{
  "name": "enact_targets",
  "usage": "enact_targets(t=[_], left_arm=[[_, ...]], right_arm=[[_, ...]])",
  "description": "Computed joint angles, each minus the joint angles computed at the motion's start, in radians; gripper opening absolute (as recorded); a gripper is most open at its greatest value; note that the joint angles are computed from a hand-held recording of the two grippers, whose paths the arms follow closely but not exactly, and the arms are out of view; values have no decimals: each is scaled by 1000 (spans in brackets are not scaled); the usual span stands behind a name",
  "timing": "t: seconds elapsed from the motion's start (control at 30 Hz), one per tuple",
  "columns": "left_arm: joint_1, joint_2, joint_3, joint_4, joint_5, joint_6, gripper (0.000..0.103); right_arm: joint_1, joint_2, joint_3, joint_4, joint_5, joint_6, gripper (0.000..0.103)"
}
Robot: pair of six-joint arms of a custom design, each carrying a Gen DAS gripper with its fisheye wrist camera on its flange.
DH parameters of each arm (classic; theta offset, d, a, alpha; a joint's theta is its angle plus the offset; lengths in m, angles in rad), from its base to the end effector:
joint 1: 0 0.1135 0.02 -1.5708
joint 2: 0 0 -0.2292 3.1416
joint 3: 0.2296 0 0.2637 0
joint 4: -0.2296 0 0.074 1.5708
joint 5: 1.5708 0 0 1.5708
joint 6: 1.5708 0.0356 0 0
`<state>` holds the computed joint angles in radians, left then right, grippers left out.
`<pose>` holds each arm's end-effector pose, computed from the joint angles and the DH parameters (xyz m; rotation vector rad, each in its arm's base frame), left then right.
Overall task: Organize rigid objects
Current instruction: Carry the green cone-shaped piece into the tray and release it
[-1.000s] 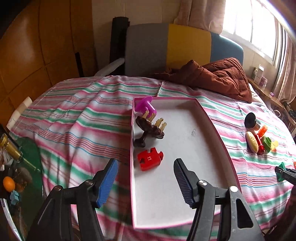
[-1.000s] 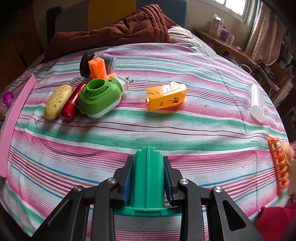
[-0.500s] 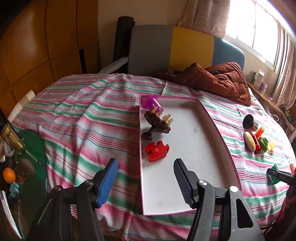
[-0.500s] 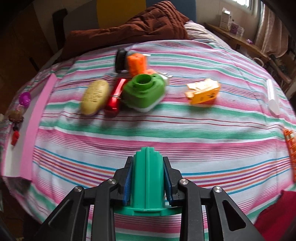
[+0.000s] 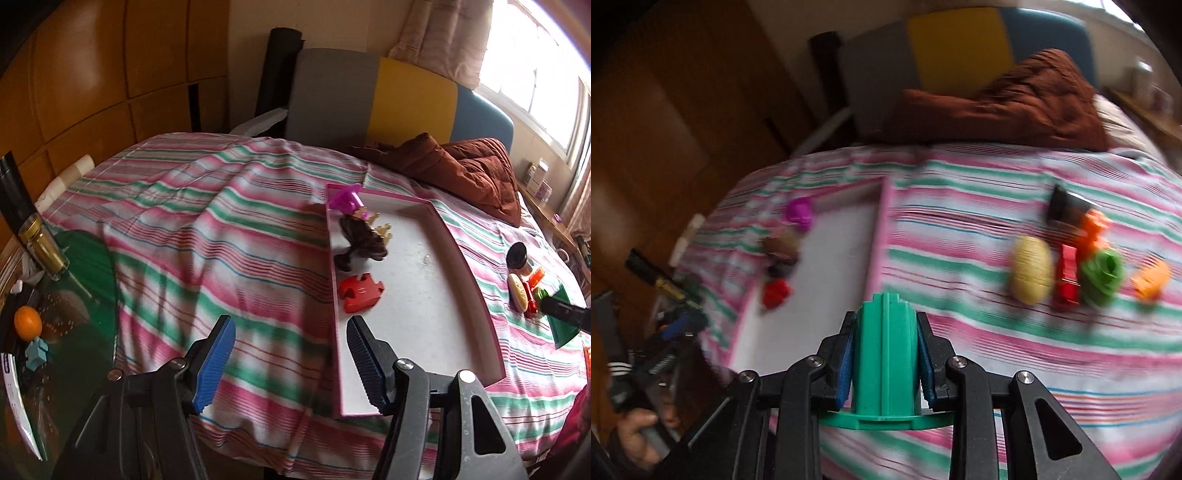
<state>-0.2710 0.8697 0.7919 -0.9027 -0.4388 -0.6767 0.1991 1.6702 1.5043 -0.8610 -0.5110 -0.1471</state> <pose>0.1890 -0.0368 0.2403 -0.6487 2.3389 0.1445 0.3497 0.0883 0.2685 -0.6180 2.4633 0.6798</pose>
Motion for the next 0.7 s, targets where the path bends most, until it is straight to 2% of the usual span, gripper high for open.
enact_targets(t=[0.17, 0.33, 0.47, 0.53, 0.7], left_arm=[[35, -46, -24, -20, 5, 3, 64], [69, -77, -47, -32, 17, 11, 64], [82, -97, -64, -37, 25, 13, 64], [86, -100, -70, -36, 25, 15, 64], [96, -106, -81, -30, 28, 16, 64]], right_arm=[[192, 92, 67, -13, -31, 62, 30], [344, 259, 186, -25, 20, 160, 30], [392, 365, 265, -42, 20, 215, 31], [404, 420, 306, -64, -1, 232, 36], [404, 392, 260, -12, -6, 244, 41]])
